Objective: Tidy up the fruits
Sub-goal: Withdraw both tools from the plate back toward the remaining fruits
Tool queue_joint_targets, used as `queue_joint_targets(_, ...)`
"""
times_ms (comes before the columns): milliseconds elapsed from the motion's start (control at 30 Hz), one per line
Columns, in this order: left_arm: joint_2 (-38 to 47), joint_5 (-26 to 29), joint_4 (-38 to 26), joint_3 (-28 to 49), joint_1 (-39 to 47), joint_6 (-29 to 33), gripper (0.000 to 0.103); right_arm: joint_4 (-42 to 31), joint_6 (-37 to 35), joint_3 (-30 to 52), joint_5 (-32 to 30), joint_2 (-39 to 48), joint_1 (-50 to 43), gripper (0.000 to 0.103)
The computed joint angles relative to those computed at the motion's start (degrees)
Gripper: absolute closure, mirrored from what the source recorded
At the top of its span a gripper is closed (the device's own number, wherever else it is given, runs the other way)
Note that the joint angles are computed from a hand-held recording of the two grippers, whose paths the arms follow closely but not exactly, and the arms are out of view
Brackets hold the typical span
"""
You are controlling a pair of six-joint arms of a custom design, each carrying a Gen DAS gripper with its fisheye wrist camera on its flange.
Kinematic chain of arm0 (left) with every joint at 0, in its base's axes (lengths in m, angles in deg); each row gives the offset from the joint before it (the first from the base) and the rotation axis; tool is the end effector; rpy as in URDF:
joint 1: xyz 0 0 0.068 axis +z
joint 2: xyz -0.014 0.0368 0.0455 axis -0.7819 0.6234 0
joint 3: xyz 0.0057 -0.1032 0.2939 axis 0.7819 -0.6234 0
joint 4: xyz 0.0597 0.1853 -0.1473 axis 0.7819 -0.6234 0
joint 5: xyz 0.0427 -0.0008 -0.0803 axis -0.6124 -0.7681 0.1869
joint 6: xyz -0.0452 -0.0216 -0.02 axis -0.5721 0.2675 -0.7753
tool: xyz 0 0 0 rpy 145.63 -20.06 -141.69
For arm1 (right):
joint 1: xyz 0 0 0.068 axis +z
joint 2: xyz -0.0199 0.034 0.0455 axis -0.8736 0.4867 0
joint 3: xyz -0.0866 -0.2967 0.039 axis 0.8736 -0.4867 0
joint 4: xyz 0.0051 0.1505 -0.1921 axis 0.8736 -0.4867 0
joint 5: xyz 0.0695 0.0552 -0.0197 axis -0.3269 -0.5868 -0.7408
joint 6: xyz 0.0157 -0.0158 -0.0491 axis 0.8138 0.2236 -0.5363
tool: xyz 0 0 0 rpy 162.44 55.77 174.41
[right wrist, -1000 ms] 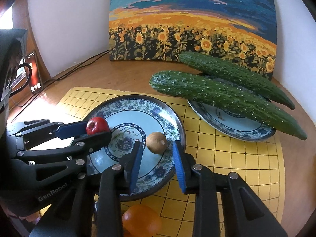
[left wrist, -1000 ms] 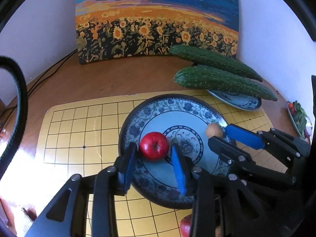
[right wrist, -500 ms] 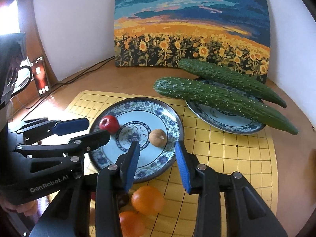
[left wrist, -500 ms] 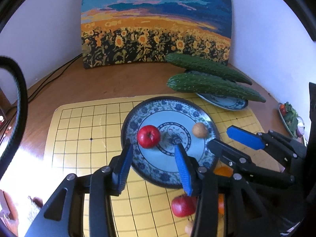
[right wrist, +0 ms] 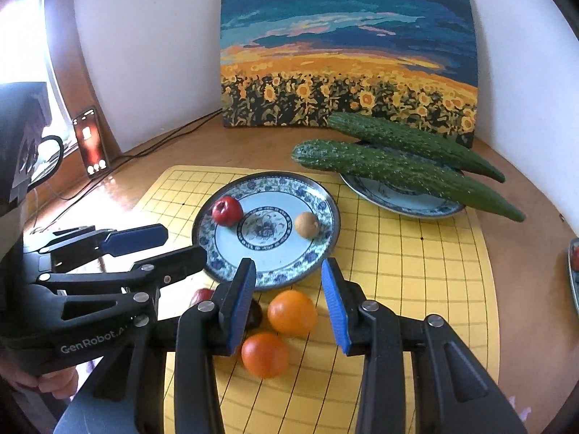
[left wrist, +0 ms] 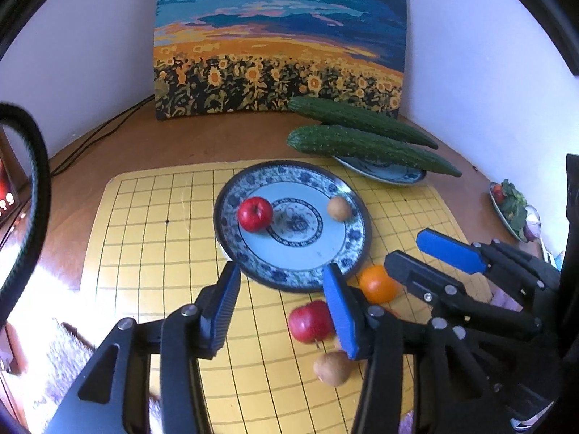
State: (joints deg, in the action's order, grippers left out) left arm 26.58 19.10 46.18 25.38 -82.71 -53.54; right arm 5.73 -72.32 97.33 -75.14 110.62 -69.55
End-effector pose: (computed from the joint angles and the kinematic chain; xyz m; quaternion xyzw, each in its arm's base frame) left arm 0.2813 -0.1574 0.1707 -0.1021 0.9386 -0.0362 0.3274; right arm 0.3145 -0.0256 0.0862 -0.2900 0.8463 0.1742 0.4116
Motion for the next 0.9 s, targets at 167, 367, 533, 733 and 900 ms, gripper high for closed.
queue_joint_targets(167, -0.49, -0.27, 0.41, -1.44, -1.88, -1.19, 0.052, 0.54, -0.54, -1.55, -1.33, -0.3, -1.73, 0.063)
queue_joint_targets(367, -0.02, -0.39, 1.01, -2.39, -3.26, -2.24, 0.052, 1.0, -1.45, -2.31, -1.85, 0.85, -3.27, 0.063)
queue_joint_targets(533, 1.04, 0.16, 1.6, -2.67, -3.85, -2.88, 0.052, 0.66, -1.85, -1.9, -2.43, 2.68, -4.6, 0.063)
queue_joint_targets(733, 1.92, 0.77, 2.36, -2.83, -3.72, -3.38, 0.052, 0.3, -2.4, -1.82, -3.2, 3.57, -5.78, 0.063)
queue_joint_targets(900, 2.67, 0.49, 2.58, -2.81, -3.72, -3.64, 0.052, 0.27, -2.97, -1.97, -3.37, 4.03, -6.17, 0.062)
